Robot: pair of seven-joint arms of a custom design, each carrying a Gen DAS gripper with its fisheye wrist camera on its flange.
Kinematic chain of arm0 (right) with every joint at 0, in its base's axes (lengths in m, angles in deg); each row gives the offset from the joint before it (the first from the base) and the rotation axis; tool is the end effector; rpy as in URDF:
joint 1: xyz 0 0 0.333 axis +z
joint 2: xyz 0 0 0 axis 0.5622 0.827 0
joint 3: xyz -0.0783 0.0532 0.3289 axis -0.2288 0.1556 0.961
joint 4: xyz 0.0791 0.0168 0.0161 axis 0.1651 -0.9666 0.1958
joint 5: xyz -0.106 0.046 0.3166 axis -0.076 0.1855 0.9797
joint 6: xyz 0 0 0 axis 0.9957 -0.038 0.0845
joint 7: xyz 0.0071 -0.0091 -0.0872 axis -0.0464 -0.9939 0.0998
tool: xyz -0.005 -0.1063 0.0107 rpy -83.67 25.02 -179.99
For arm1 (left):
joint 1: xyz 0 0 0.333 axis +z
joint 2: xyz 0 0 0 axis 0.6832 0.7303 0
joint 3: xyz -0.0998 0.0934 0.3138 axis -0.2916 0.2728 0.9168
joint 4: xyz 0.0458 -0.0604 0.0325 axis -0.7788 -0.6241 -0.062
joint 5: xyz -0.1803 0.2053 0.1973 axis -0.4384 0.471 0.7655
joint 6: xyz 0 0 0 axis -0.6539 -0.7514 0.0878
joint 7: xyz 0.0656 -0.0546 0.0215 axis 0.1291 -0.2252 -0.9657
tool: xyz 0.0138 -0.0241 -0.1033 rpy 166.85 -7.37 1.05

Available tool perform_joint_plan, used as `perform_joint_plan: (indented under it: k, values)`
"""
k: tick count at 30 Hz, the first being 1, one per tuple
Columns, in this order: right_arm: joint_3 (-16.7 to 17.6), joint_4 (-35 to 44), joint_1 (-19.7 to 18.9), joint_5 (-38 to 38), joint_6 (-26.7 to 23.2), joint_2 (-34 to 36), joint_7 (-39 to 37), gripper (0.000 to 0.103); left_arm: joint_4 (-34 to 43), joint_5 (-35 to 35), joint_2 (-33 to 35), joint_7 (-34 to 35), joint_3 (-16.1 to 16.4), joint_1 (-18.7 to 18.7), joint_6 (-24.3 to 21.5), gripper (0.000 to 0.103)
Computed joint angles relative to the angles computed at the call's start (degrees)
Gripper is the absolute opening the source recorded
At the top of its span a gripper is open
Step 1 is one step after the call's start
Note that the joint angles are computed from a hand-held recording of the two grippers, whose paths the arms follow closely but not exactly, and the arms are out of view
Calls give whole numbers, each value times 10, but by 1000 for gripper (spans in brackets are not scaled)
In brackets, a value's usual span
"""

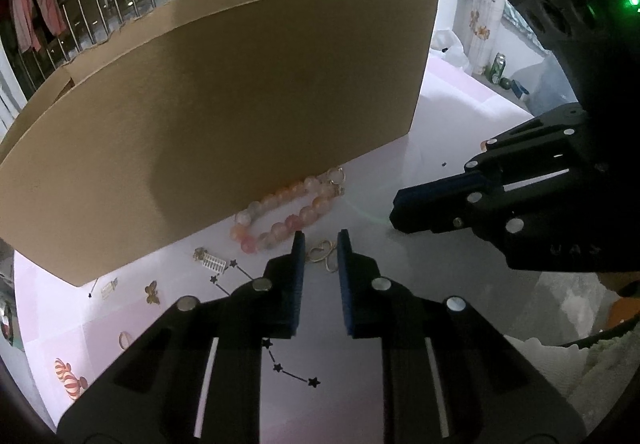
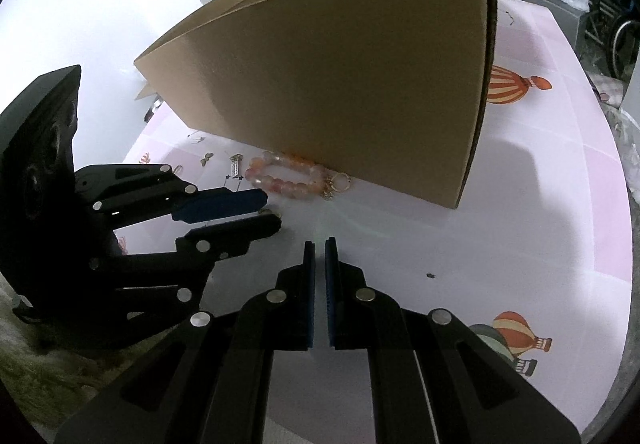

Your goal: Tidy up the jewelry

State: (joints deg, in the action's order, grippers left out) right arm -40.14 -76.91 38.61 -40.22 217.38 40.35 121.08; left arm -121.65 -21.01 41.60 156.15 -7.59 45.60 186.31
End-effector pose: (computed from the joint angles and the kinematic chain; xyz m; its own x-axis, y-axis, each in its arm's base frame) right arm 0.6649 0.1097 0.5145 0.5159 -0.7947 -0.3200 -0.7825 -0.2851 -0.5535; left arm 0.6240 -0.1253 0.4989 -0.4846 -0.8712 -0.0790 -0.6551 0.4213 -0.6272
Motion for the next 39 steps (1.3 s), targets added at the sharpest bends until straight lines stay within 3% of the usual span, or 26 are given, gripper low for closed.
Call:
perform_joint_plan:
  k: [9,12,17,21,24,30,36,39]
  values:
    - [-1,10,4,-11,-6,4,9,6,-12,-8,-12,9,-1,5,-3,15]
    - [1,17,6,-15,-10,7,10,6,-12,-13,-14,10,1,6,-9,3]
    - [1,29,11,-24,-13,12,14,6,-19,-36,-20,22,-3,14,-8,3]
    - [0,34,12,-29,-18,13,21,6,-26,-81,-30,67,-19,31,-7,4]
    - [0,34,14,-34,-20,14,26,6,-34,-100,-34,93,-17,30,-5,16]
    - [1,36,18,-39,-22,14,26,6,-23,-71,-23,100,4,18,-19,25]
    - [1,30,20,-38,-16,11,29,7,12,-63,-5,113,4,18,-49,25]
    - [0,27,21,-40,-14,10,33,7,19,-62,-2,126,0,20,-57,17]
